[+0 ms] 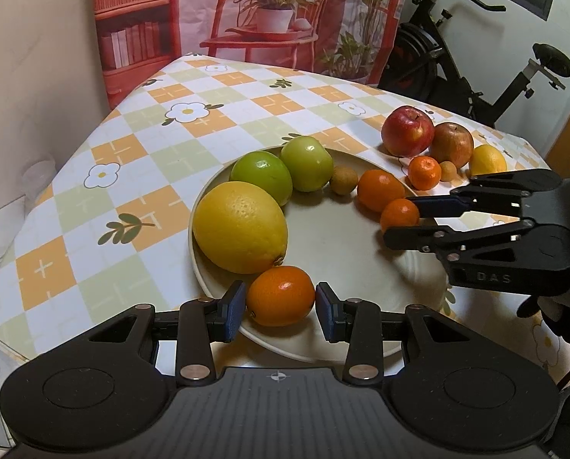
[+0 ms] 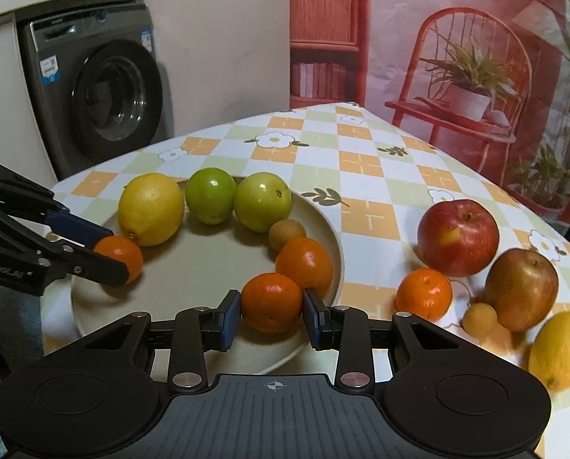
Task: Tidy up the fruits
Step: 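Lower the tangerines into the plate and open both grippers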
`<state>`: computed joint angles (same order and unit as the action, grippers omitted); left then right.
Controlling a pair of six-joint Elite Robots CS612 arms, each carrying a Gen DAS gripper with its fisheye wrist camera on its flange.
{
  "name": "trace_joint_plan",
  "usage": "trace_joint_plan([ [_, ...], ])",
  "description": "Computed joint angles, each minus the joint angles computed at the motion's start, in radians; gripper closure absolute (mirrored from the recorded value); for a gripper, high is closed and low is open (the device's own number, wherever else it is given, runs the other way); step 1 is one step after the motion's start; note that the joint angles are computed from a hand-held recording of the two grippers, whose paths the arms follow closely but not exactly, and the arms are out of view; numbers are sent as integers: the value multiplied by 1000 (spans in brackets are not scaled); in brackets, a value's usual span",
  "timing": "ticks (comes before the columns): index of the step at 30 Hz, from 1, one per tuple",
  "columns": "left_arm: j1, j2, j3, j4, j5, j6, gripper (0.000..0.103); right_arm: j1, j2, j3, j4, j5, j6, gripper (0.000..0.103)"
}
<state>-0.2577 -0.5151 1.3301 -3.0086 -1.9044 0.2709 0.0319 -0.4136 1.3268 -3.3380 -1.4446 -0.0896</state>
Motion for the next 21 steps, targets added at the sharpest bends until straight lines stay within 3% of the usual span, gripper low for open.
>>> trace_joint_plan([
  [21, -5, 0, 2, -17, 26, -21, 60, 0, 7, -2, -20, -5, 4, 70],
])
